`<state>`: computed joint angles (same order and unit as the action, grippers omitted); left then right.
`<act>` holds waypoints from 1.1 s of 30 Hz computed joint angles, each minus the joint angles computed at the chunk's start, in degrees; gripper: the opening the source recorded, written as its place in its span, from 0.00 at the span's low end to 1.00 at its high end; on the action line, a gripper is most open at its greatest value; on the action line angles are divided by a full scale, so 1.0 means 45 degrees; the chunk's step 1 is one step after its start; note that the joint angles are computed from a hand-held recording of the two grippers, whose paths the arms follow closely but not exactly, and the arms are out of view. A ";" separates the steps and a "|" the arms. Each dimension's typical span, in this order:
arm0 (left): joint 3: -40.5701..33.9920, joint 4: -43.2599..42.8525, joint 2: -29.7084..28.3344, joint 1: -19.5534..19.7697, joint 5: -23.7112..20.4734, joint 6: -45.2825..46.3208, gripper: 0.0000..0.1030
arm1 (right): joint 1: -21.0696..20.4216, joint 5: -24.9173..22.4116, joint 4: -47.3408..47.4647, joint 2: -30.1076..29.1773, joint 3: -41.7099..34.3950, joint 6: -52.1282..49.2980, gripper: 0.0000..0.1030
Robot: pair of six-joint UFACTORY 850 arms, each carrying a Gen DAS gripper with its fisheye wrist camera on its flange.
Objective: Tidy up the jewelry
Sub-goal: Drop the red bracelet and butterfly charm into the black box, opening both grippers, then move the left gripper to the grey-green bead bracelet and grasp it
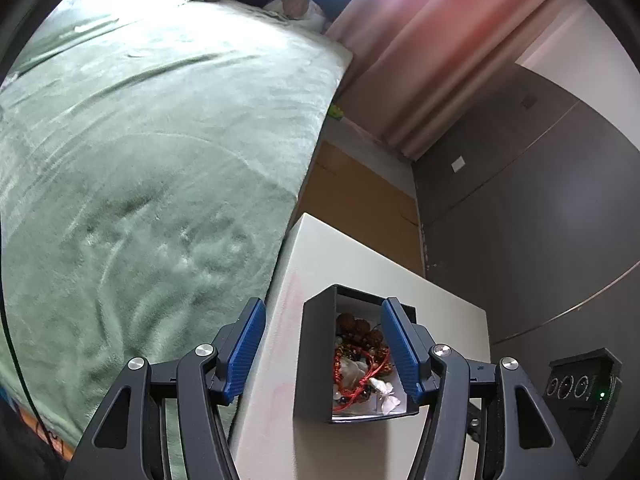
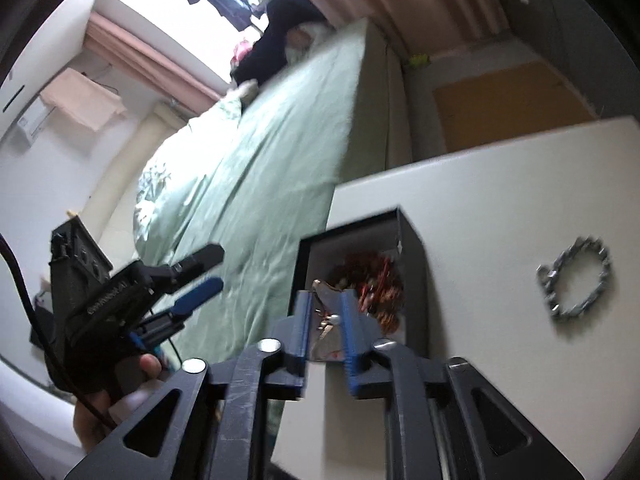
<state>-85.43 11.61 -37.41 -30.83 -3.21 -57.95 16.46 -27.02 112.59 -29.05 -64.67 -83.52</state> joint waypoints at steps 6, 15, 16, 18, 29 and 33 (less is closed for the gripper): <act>-0.0165 0.0036 -0.0084 -0.0138 -0.0173 0.0177 0.59 | -0.0358 0.0178 0.0725 0.0697 0.0806 -0.0556 0.45; -0.1095 0.0704 -0.0578 -0.0781 -0.0761 0.0468 0.59 | -0.1542 0.0851 0.4144 0.2699 0.2934 -0.3144 0.63; -0.1221 0.0585 -0.0650 -0.0858 -0.0821 0.0677 0.59 | -0.1650 0.0977 0.4340 0.2786 0.3027 -0.3197 0.65; -0.1588 0.0351 -0.0864 -0.1057 -0.1058 0.1142 0.59 | -0.1968 0.1058 0.4302 0.2916 0.3206 -0.2861 0.65; -0.4529 -0.1684 -0.2649 -0.2057 -0.2913 0.4676 0.59 | -0.2819 0.1737 0.2888 0.3040 0.3555 -0.0553 0.65; -0.6176 -0.1956 -0.3694 -0.2284 -0.4152 0.5225 0.51 | -0.3061 0.1885 0.1424 0.2908 0.3520 0.1014 0.65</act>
<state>-113.22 2.81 -54.03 -41.11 -21.90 -34.44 2.69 -18.54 119.00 -15.96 -48.83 -78.95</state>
